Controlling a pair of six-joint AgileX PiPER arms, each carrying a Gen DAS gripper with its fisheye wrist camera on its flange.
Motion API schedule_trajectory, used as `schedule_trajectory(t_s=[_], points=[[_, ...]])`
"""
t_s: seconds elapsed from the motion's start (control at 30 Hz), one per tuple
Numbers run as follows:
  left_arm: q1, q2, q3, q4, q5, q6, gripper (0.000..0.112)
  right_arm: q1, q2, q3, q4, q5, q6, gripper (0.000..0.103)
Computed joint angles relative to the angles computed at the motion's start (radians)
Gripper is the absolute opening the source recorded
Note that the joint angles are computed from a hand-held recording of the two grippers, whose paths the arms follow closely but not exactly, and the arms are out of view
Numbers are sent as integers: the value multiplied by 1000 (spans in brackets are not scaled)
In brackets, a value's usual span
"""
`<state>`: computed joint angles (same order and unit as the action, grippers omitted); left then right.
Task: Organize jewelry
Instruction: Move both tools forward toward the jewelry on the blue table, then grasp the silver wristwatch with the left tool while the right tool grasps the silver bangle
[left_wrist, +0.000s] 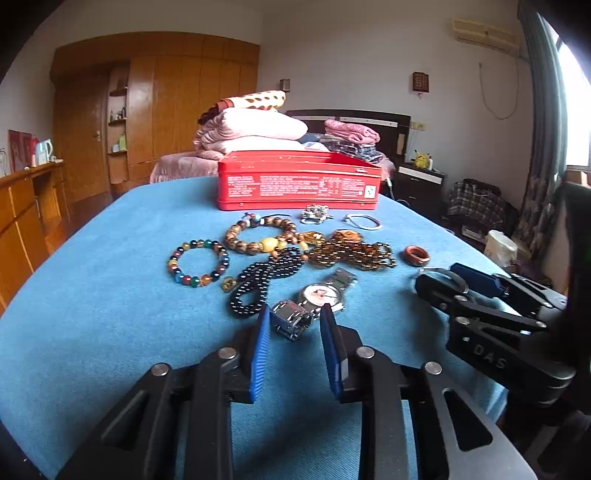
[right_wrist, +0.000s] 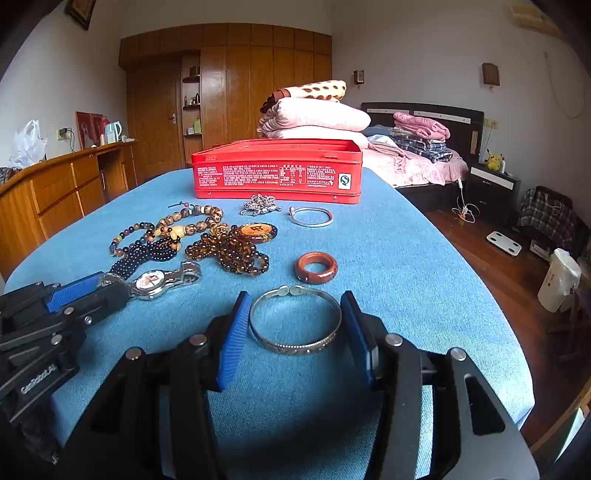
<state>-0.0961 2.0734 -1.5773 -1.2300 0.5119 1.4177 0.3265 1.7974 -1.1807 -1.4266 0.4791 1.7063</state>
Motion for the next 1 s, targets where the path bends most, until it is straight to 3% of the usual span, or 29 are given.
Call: schedule_trajectory(t_s=[0.13,0.2,0.23,0.4,0.53,0.83,1.0], points=[[8,-14,12,-10,111,51,27,-3,-4,6,-4,-6,11,48],[1,-25,28,-29,122,95,29,-4,-7,9,-8,-6,18,48],[-6,-33,37,-38,106,110,37,-5,-10,12,-13,-6,24,48],[-18,-21,-5,-11,51,28,46,-17,-15,28,-51,-10,66,48],[-35,38,-103,125,45,-152,46,-21,-16,36,-77,-1,98,48],[-91,59,-123,239,-47,-322,46,-31,-7,44,-134,5,150,48],[-127,37,-59,188,-150,-251,46,-38,-5,53,-181,-4,199,48]])
